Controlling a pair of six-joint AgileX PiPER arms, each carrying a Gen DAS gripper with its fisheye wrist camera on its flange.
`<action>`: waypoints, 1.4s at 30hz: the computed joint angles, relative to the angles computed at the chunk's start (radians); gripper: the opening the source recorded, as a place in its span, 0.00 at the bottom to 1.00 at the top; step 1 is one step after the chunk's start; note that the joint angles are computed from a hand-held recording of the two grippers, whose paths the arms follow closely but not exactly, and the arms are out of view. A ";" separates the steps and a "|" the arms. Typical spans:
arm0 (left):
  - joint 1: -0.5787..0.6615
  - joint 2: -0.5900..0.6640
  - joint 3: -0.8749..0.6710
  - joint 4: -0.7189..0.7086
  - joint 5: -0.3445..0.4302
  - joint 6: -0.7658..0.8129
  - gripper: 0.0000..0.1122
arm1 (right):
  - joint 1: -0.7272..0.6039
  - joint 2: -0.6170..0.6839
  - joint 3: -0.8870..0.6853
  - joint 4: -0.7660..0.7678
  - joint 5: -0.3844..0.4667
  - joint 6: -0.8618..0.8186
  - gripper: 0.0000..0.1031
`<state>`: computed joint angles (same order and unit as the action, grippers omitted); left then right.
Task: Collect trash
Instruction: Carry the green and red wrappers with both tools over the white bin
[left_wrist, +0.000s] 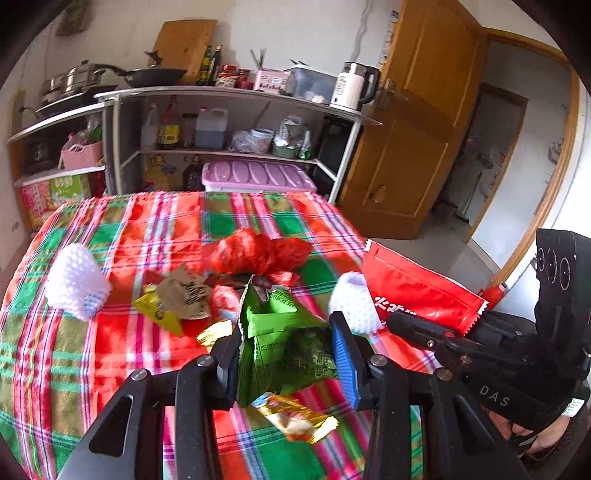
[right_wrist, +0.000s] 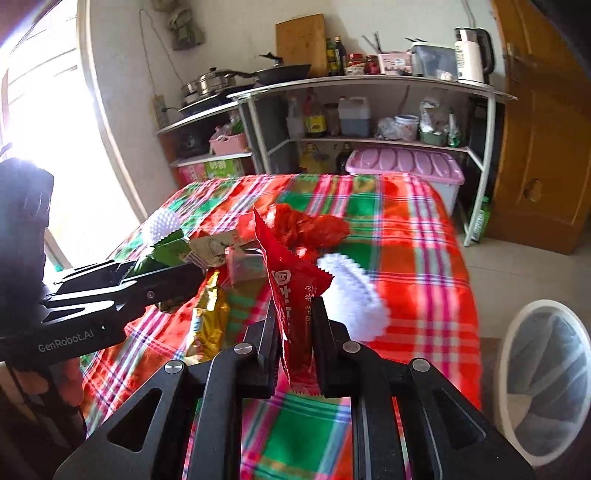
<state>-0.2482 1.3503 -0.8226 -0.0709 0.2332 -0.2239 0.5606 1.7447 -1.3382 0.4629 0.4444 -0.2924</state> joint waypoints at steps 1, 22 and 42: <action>-0.017 0.005 -0.011 0.014 0.000 -0.014 0.37 | -0.014 -0.018 0.021 0.006 -0.008 -0.004 0.15; -0.327 0.347 -0.455 0.145 0.085 -0.156 0.38 | -0.415 -0.210 0.179 0.037 0.043 -0.085 0.15; -0.431 0.902 -1.186 -0.134 0.388 0.068 0.39 | -0.672 -0.047 0.186 -0.002 0.048 -0.152 0.15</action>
<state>-0.6793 2.2527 -2.0085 -0.2054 0.6213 -0.1555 -0.1115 1.6975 -1.1523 0.4612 0.4924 -0.4440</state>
